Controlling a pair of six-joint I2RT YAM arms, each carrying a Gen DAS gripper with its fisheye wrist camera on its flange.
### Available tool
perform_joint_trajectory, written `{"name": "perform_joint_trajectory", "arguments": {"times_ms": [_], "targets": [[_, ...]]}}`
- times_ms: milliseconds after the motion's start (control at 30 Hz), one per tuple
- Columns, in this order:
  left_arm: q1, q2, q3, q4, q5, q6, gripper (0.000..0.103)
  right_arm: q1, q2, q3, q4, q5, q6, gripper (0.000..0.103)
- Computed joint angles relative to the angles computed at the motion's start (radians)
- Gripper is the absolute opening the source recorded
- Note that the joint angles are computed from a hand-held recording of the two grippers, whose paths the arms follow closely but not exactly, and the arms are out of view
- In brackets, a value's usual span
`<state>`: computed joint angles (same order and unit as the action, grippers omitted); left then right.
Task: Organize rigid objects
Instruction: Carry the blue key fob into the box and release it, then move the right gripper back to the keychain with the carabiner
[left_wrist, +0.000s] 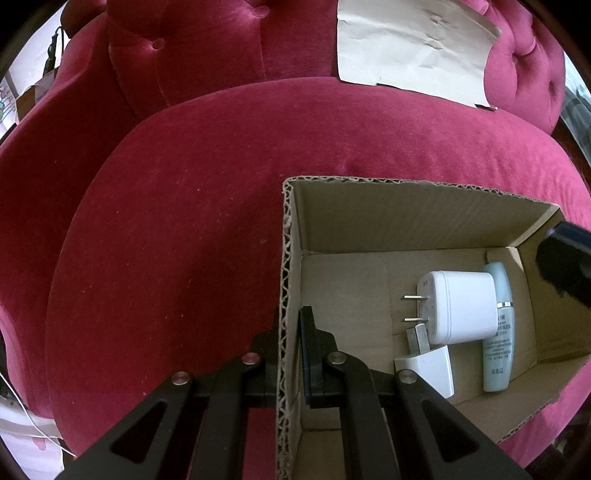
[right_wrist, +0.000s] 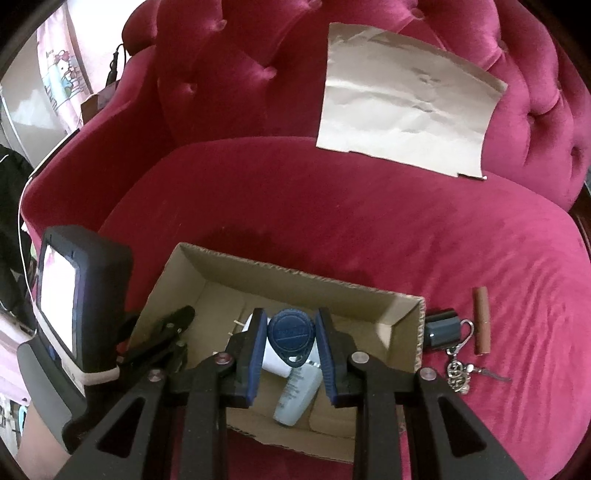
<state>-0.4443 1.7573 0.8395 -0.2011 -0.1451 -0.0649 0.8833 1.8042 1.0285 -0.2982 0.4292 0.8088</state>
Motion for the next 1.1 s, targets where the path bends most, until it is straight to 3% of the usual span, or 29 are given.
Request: {"name": "perform_joint_trajectory", "arguments": {"times_ms": [333, 500, 700, 1100], "targets": [[-0.005, 0.004, 0.003, 0.0, -0.003, -0.005, 0.007, 0.0, 0.025, 0.009, 0.016, -0.024, -0.012, 0.029], [-0.008, 0.003, 0.003, -0.001, -0.006, -0.007, 0.007, 0.003, 0.009, -0.004, 0.013, 0.005, 0.003, 0.079], [-0.012, 0.003, 0.001, 0.0, -0.01, -0.011, 0.007, 0.011, 0.002, 0.005, -0.018, 0.068, -0.002, 0.103], [-0.015, 0.001, 0.003, -0.005, -0.012, -0.013, 0.007, -0.018, -0.089, -0.05, -0.06, 0.106, 0.01, 0.103]]}}
